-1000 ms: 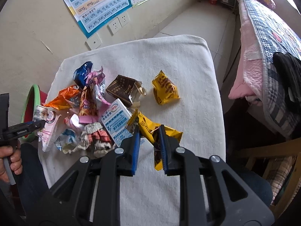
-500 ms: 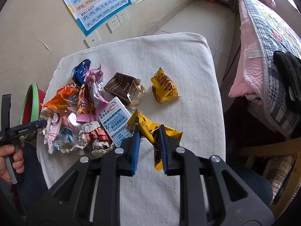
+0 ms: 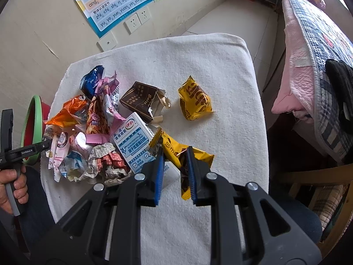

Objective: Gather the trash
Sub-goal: 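Grasp the white paper cup with the left tool while the right tool grasps the yellow wrapper, then carry the paper cup into the bucket with the left tool while the right tool drops the yellow wrapper there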

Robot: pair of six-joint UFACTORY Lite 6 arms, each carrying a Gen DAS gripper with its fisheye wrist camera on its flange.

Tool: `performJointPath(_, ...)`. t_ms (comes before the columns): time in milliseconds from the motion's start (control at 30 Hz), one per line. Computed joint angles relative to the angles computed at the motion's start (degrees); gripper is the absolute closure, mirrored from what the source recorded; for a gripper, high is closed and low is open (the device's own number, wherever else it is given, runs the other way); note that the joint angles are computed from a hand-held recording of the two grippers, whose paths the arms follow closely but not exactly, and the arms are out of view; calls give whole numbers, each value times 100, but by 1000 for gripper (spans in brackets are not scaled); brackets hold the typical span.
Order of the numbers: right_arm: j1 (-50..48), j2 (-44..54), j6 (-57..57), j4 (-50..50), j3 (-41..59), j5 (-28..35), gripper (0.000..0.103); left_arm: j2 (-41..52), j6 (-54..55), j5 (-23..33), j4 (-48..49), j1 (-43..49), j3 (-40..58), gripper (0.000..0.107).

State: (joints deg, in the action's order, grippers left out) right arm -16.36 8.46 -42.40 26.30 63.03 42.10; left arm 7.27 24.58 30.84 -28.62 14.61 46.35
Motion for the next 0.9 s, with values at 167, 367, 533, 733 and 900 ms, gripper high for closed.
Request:
performJointPath(167, 2, 23, 26, -23, 63, 6, 83, -126, -93, 52, 81, -48, 79, 81)
performJointPath(367, 32, -135, -19, 64, 71, 77, 83, -566, -150, 312, 152, 18, 79, 81)
performJointPath(533, 49, -449, -23, 138, 70, 250, 83, -1086, -483, 457, 544, -39, 26, 81)
performJointPath(733, 322, -861, 134, 247, 190, 479, 83, -1885, -513, 768, 810, 100, -41, 80)
performJointPath(900, 926, -1097, 455, 293, 365, 550, 83, -2362, -94, 1166, 653, 641, 19, 80)
